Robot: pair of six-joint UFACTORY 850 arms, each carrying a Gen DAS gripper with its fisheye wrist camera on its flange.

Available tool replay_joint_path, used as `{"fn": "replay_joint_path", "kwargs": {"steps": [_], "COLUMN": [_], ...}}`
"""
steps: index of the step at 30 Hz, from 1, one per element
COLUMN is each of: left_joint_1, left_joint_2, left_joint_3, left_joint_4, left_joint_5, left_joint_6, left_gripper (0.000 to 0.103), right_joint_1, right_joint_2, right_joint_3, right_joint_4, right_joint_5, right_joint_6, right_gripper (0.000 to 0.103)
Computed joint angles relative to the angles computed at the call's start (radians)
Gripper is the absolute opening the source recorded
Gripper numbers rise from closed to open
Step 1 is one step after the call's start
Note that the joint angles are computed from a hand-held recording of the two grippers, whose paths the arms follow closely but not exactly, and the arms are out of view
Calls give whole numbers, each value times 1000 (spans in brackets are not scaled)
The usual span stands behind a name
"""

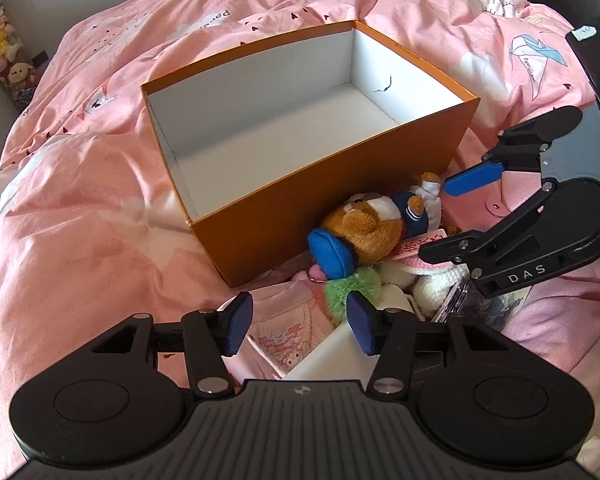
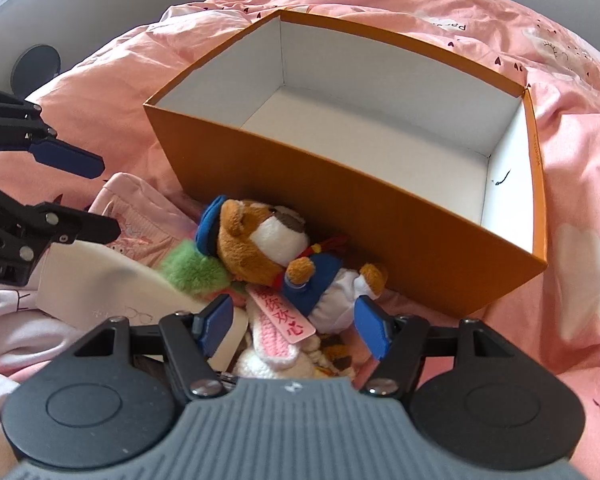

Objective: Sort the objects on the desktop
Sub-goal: 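Move the right tool toward the red panda plush beside the box, then grasp the red panda plush with the right tool while the left tool approaches the bunny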

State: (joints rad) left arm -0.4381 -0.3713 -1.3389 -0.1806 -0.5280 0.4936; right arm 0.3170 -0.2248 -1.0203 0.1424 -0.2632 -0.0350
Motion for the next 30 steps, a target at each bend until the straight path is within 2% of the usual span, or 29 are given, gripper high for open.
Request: {"fn": "replay_joint_path", "kwargs": {"steps": [5, 10, 16, 20, 22, 25, 30], "left_joint_1": [-5, -3, -3, -3, -5, -2, -4], "left_joint_2": [-40, -74, -96, -108, -108, -109, -110], "left_joint_3": [-39, -74, -93, -102, -102, -101, -97], "left_joint_4": [-8, -6, -12, -37, -53, -101, -155], "left_joint_5": [-26, -53, -67, -76, -78, -82, -79], "left_joint_6": [1, -23, -28, -7, 14, 57, 142], "left_gripper": [61, 61, 61, 61, 61, 60, 56], "right_joint_1": [5, 1, 6, 5, 6, 6, -27], "right_joint_2": [-32, -82, -150, -136, -115, -73, 8], "right_joint_3": [-29, -66, -112, -89, -69, -37, 21], "right_joint_4": [38, 246, 218, 260, 214, 57, -120], "right_joint_5": [26, 19, 15, 48, 64, 79, 50], "right_joint_6": [-106, -397, -413, -463, -414, -252, -34], "right_gripper": [70, 70, 71, 61, 56, 54, 54]}}
